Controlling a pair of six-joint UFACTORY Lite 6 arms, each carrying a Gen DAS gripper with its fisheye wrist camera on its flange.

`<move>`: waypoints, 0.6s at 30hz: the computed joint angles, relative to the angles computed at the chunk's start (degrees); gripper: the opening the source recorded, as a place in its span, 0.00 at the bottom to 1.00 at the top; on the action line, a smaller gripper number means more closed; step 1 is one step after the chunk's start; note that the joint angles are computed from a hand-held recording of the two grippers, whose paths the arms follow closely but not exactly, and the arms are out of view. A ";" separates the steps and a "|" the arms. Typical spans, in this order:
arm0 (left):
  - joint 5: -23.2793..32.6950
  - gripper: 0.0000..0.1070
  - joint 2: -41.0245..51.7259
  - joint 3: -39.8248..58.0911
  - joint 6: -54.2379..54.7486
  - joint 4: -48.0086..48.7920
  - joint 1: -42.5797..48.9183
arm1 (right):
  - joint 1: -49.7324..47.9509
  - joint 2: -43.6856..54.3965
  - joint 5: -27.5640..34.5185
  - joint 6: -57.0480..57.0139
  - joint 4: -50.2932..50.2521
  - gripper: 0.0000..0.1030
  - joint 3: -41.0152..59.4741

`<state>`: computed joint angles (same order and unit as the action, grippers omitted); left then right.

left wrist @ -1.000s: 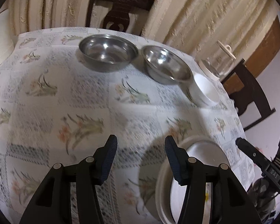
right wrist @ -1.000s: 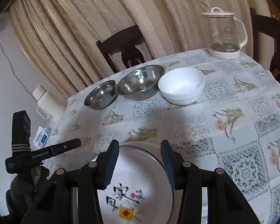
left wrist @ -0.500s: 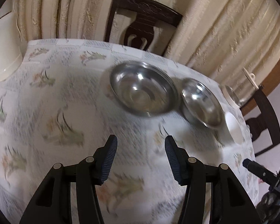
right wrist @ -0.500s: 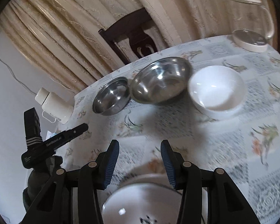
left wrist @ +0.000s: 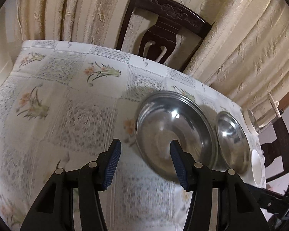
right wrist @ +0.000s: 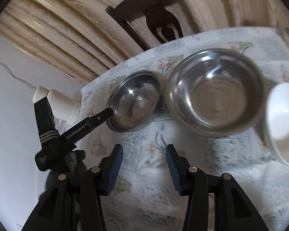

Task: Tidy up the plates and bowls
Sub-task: 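Close both grippers on the rim of the smaller steel bowl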

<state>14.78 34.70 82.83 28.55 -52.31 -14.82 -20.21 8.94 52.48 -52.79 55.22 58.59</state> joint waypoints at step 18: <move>2.21 0.34 14.42 14.09 0.41 0.71 1.42 | 12.25 16.36 -9.95 8.80 -0.56 0.46 14.15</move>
<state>17.00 49.13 96.92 28.96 -51.60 -13.40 -7.95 25.30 42.53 -44.00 54.66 72.74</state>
